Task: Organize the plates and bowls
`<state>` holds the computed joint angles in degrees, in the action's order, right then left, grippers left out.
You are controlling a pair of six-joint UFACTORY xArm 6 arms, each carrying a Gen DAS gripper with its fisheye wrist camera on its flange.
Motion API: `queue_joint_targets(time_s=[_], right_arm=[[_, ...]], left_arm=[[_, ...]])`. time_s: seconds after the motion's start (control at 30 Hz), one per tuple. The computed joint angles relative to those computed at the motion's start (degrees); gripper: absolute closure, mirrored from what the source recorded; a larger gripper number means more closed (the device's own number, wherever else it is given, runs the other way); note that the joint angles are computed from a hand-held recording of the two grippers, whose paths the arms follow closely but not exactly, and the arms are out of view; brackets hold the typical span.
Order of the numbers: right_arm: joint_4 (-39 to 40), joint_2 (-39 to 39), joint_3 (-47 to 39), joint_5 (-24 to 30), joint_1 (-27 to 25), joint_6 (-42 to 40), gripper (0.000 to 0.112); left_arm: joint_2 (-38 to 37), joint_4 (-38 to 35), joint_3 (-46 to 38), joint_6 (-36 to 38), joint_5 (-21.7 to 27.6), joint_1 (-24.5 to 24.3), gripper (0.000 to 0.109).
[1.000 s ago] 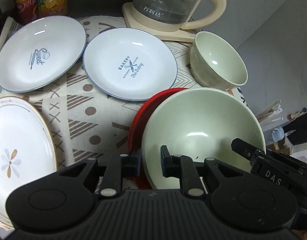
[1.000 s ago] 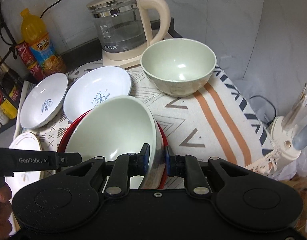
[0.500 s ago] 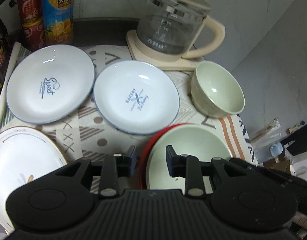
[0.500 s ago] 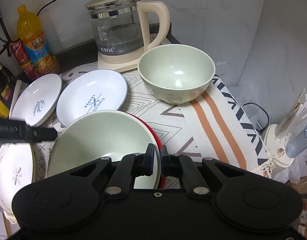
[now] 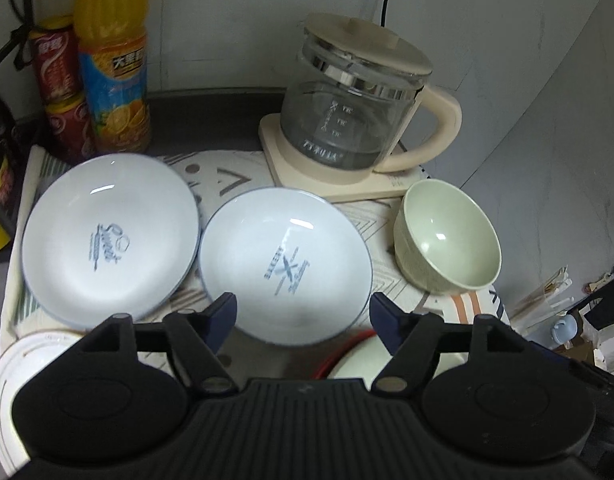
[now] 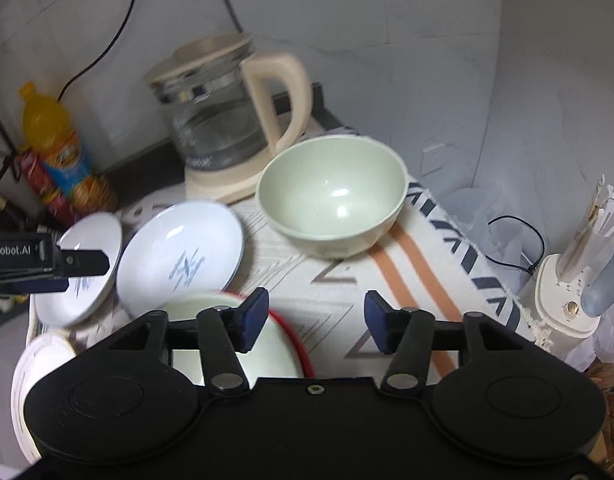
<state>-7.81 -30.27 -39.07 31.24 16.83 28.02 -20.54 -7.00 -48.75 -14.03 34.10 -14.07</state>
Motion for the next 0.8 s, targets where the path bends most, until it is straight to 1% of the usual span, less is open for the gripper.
queue_joint_targets(time_s=[0.1, 0.4, 0.53, 0.73, 0.8], right_arm=[[1.0, 1.2, -0.8, -0.6, -1.5, 0.3, 0.056], [0.2, 5.0, -2.3, -2.3, -5.5, 6.2, 0.055], [-0.9, 6.9, -2.4, -4.5, -6.7, 9.1, 0.055], [2.1, 11.1, -4.3, -5.2, -8.2, 8.1, 0.056], [1.7, 12.4, -5.2, -5.0, -8.6, 8.7, 0.056]], left_arm=[[2.2, -1.2, -1.6, 1.0, -0.9, -0.4, 0.037], [10.4, -7.9, -7.7, 8.2, -2.6, -2.9, 0.037], [15.1, -9.9, -11.5, 10.3, -2.7, -3.5, 0.037], [20.9, -13.8, -16.7, 13.5, -2.7, -4.7, 0.038], [22.7, -13.8, -18.1, 13.3, -2.8, -5.4, 0.038]])
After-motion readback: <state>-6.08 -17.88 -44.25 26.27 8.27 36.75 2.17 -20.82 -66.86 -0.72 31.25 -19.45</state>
